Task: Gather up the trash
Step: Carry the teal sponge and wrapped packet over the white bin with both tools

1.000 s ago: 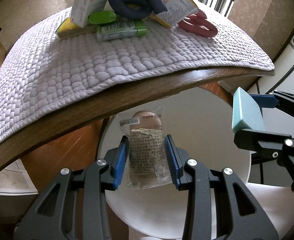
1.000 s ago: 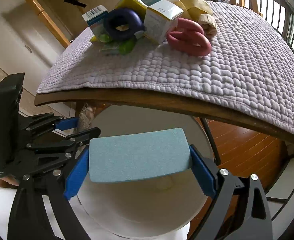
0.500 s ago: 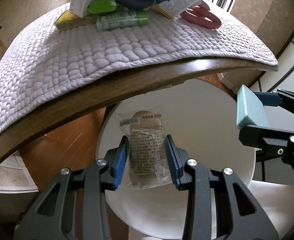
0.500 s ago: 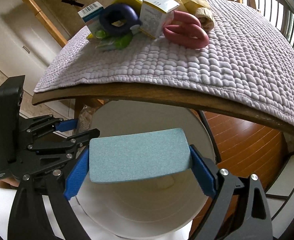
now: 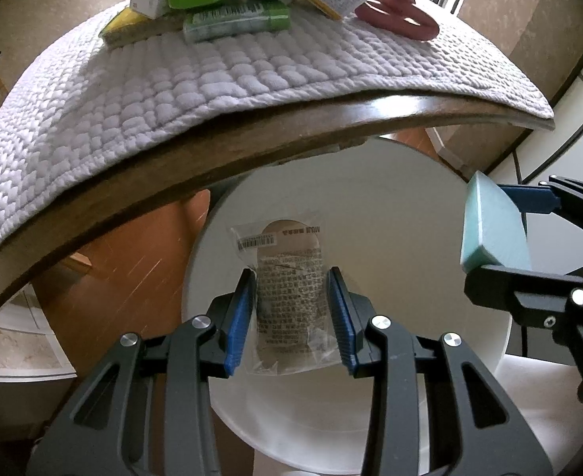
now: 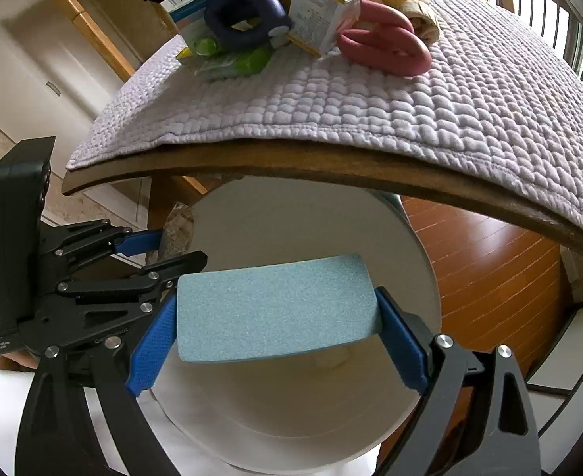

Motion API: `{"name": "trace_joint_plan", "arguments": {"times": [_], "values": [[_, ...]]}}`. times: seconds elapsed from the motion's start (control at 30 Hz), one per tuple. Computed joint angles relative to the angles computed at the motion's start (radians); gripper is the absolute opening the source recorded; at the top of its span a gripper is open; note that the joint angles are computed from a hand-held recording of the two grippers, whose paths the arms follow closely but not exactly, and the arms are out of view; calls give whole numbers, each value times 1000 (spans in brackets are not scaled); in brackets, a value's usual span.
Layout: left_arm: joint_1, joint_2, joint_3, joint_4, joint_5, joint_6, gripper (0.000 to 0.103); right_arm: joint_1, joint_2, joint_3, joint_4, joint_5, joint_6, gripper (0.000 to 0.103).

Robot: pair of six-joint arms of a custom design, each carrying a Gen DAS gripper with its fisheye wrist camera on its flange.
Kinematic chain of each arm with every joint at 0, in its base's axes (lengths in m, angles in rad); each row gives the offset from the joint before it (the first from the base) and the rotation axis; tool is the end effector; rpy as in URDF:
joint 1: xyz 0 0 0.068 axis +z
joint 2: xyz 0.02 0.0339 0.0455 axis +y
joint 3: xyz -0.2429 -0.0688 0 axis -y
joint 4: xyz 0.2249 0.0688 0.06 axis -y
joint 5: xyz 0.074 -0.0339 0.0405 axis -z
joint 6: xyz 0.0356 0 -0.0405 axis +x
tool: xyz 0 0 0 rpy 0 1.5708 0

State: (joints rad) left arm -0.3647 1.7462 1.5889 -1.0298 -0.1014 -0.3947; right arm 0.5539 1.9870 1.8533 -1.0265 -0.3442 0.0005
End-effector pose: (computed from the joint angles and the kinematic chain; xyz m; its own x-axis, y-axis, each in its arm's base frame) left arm 0.3141 -0.1161 0.2752 -0.9225 -0.0573 -0.3817 -0.0382 0.9976 -0.0573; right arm 0.3271 0.2164 0.2666 -0.7801 -0.4819 -0.3990 -0.6093 0.7300 0.3096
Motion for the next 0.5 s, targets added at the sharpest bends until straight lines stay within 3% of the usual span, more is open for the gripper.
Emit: {"name": "trace_joint_plan", "arguments": {"times": [0.5], "values": [[2,67,48,-1,15,7,40,17,30,2,11,12,19,91]]}}
